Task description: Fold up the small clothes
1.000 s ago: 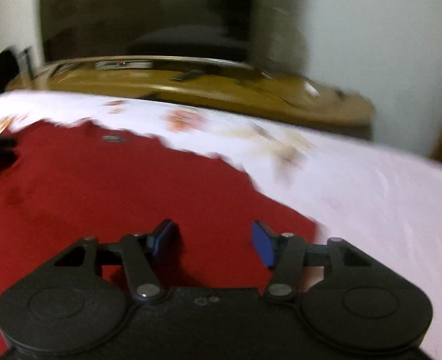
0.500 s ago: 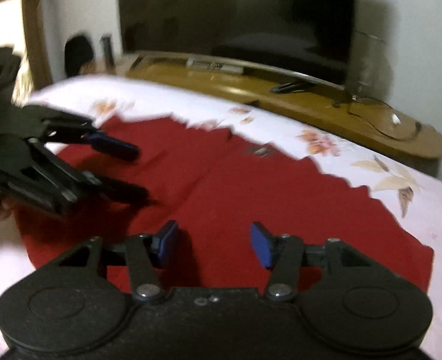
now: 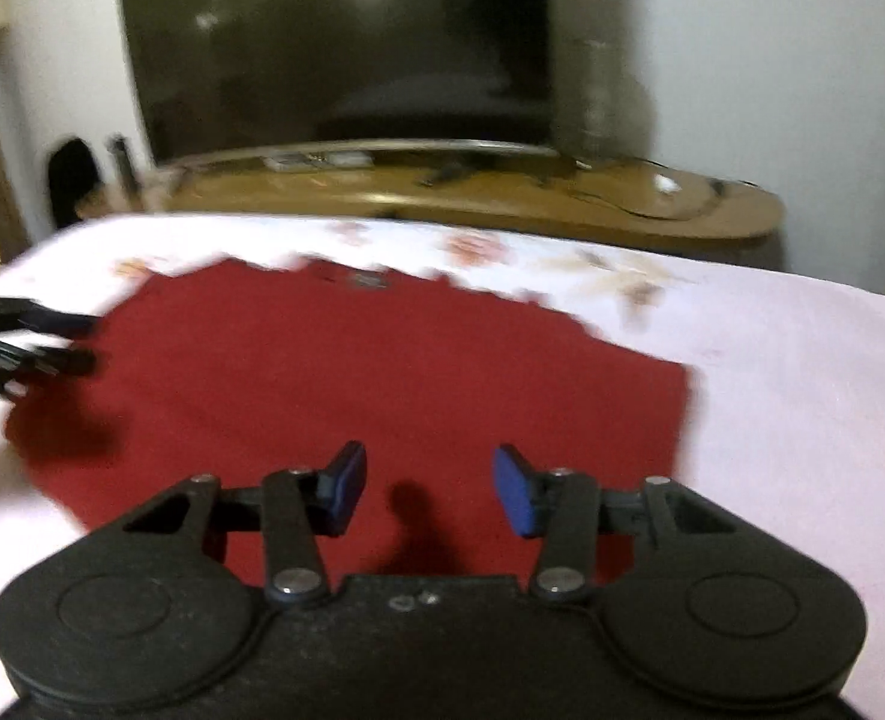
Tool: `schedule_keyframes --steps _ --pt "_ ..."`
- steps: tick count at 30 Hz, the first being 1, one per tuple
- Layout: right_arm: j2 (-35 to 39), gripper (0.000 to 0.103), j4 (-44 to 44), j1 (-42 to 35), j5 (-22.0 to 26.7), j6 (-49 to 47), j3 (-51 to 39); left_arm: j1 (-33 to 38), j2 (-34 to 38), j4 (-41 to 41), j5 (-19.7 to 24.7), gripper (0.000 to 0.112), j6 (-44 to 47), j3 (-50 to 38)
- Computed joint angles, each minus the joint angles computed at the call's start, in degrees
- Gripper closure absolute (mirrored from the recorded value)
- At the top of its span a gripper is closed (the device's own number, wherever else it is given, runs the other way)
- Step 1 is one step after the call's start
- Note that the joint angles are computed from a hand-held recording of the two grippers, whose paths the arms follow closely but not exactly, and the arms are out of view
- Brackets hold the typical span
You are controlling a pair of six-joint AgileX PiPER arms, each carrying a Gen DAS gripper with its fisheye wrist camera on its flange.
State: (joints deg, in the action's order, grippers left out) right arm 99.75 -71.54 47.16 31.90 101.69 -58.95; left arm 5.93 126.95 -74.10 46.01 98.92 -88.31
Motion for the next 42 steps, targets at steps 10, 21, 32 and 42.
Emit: schedule_keyframes --steps 10,21,32,42 --pt "3.75 0.059 4.58 6.81 2.76 -5.16 0.41 3.88 -3.15 -5.54 -4.77 0.047 12.09 12.3" --pt "-1.5 0.061 2.56 10.09 8.87 3.74 3.19 0.47 -8.36 -10.04 -11.75 0.047 9.8 17.3" --pt "0.76 0.058 4.86 10.7 9.23 4.92 5.2 0.55 -8.12 -14.77 -13.86 0.046 14.84 20.65" --pt "-3.33 0.057 4.89 12.38 12.28 7.5 6.99 1.78 -9.89 -14.43 -16.25 0.046 14.41 22.15"
